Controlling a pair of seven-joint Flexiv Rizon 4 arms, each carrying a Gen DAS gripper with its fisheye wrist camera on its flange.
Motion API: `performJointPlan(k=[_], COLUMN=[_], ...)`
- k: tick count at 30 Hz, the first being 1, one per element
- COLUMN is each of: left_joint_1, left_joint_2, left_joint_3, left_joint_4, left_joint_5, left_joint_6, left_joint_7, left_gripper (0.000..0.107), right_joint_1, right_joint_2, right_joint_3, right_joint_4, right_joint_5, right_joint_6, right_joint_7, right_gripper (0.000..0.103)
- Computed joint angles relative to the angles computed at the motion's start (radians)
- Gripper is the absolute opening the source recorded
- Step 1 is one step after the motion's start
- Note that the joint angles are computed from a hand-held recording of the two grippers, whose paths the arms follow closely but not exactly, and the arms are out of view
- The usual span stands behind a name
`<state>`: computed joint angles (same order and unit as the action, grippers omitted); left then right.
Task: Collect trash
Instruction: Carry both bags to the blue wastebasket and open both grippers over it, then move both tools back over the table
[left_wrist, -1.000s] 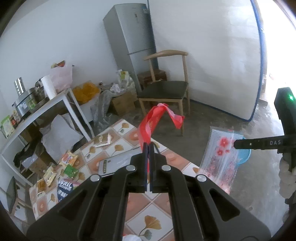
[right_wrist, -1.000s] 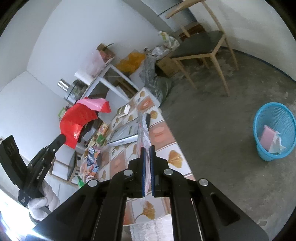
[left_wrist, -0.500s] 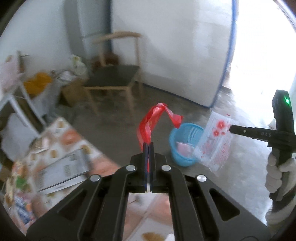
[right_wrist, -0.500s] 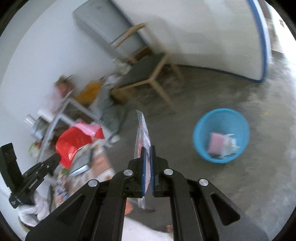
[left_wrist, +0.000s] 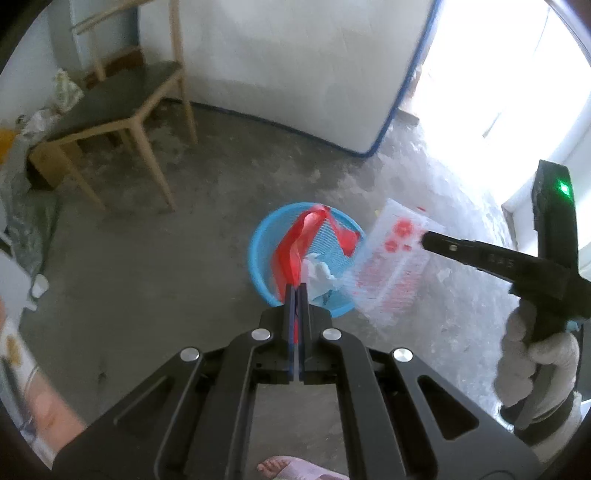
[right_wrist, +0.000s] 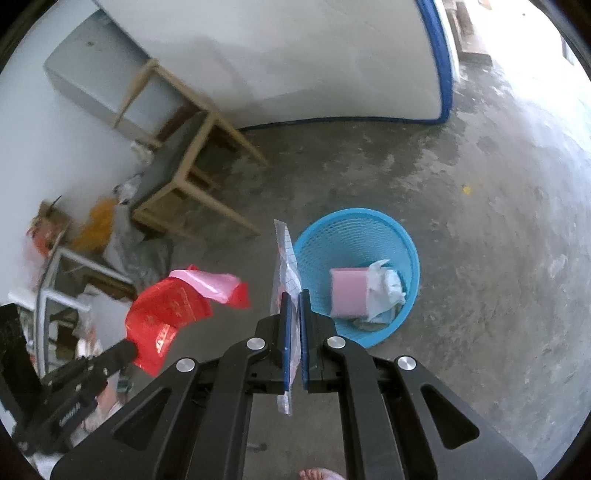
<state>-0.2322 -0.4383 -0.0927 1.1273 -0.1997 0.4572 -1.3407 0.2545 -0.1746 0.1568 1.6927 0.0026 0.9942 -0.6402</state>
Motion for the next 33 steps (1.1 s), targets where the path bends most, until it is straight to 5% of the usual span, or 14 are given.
performJointPlan(k=[2,3,5,6,7,13,20,24,33], left_joint_1=[-0.018,-0.022,-0.043,-0.048,-0.053,-0.058,-0.088,-0.062,0.054], left_joint_2=[-0.051,-0.070,-0.103,-0.106,-0.113,-0.046,0.188,0.321,0.565], left_joint_3=[-0.009,-0.012,-0.003,0.002,0.006,0.010,0.065,0.065,0.056], left_joint_4=[-0.036,-0.051,-0.070,-0.067,-0.075,-0.009,0.143,0.236,0.386], left_joint_5=[0.013,0.012,0.028,0.034,0.041,0.052,0.246,0.292,0.401], left_joint_6=[0.024,0.029,0.050,0.063,0.057,0.102,0.175,0.208,0.157], left_joint_7=[0.001,0.001,-0.033,-0.046,-0.058,-0.065,-0.109,-0.145,-0.282], left_gripper=[0.004,0.019,0.051,0.056,0.056,0.060,0.073,0.083,0.086], right_joint_1=[-0.010,-0.012,-0.019,-0.026,-0.021,-0.025,0.004,0.028,0.105], right_joint_2=[-0.036,-0.063,-0.095,-0.115,-0.117,-0.068,0.090,0.167,0.257], right_joint_3=[-0.005,-0.012,-0.019,-0.021,-0.029,-0.026,-0.007,0.024,0.099], right_joint_4=[-0.015,-0.023,-0.026,-0.021,-0.009,0.112,0.207,0.211,0.171], right_joint_5=[0.027,0.030,0.034,0.044,0.029,-0.006,-0.150,-0.230,-0.351], right_joint_6=[0.006,0.004,-0.004,-0.008,-0.012,0.041,0.067,0.032,-0.076], right_joint_7=[-0.006,0.004,0.024,0.035,0.064,0.144,0.182,0.170,0.189], right_gripper=[0.005,0.006,0.029,0.038,0.046,0.046,0.055,0.063,0.070])
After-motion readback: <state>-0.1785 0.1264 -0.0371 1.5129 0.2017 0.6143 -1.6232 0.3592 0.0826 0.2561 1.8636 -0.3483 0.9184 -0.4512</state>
